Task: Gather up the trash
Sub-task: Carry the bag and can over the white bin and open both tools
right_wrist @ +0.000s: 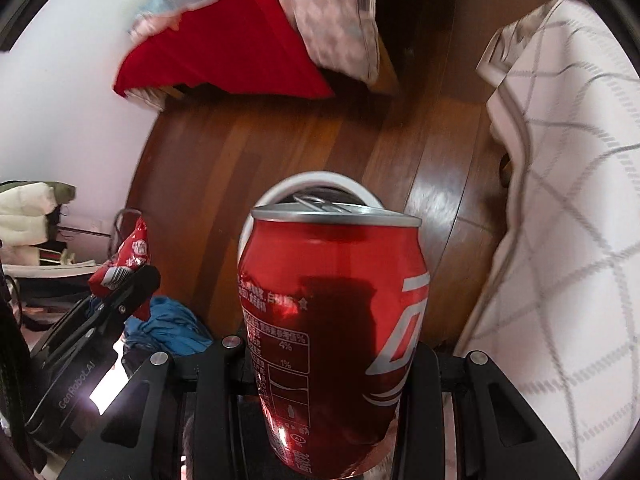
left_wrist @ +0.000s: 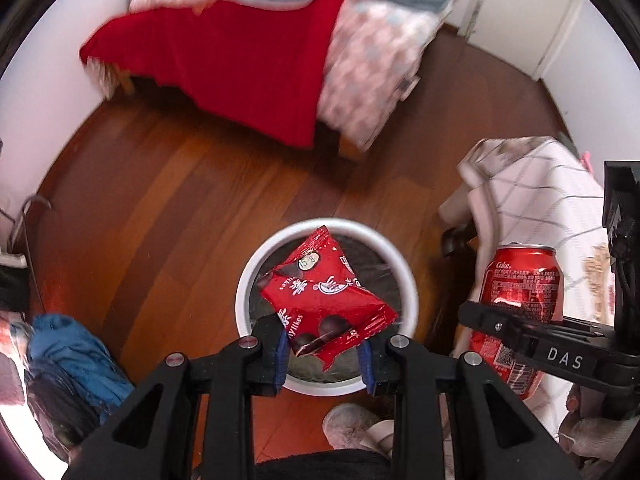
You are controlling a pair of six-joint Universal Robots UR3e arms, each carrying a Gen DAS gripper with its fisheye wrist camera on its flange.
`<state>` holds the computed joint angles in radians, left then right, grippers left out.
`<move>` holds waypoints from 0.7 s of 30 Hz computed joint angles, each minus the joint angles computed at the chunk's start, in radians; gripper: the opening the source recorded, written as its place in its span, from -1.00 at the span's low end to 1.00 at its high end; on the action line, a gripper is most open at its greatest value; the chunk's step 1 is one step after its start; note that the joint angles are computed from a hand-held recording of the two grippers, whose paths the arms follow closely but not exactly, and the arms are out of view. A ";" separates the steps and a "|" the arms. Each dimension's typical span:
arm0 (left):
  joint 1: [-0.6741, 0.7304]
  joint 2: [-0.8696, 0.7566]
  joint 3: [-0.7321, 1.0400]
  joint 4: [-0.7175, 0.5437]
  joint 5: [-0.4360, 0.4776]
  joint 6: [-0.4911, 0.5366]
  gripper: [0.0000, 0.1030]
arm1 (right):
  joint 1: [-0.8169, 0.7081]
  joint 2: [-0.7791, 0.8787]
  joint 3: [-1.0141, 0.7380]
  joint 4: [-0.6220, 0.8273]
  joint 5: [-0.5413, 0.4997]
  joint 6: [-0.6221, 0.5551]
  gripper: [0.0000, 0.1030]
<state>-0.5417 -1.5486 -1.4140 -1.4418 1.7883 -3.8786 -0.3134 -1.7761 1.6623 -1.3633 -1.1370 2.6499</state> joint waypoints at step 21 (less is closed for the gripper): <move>0.150 0.055 -0.243 0.095 -0.079 0.037 0.97 | 0.234 0.244 0.035 -0.352 -0.120 0.208 0.68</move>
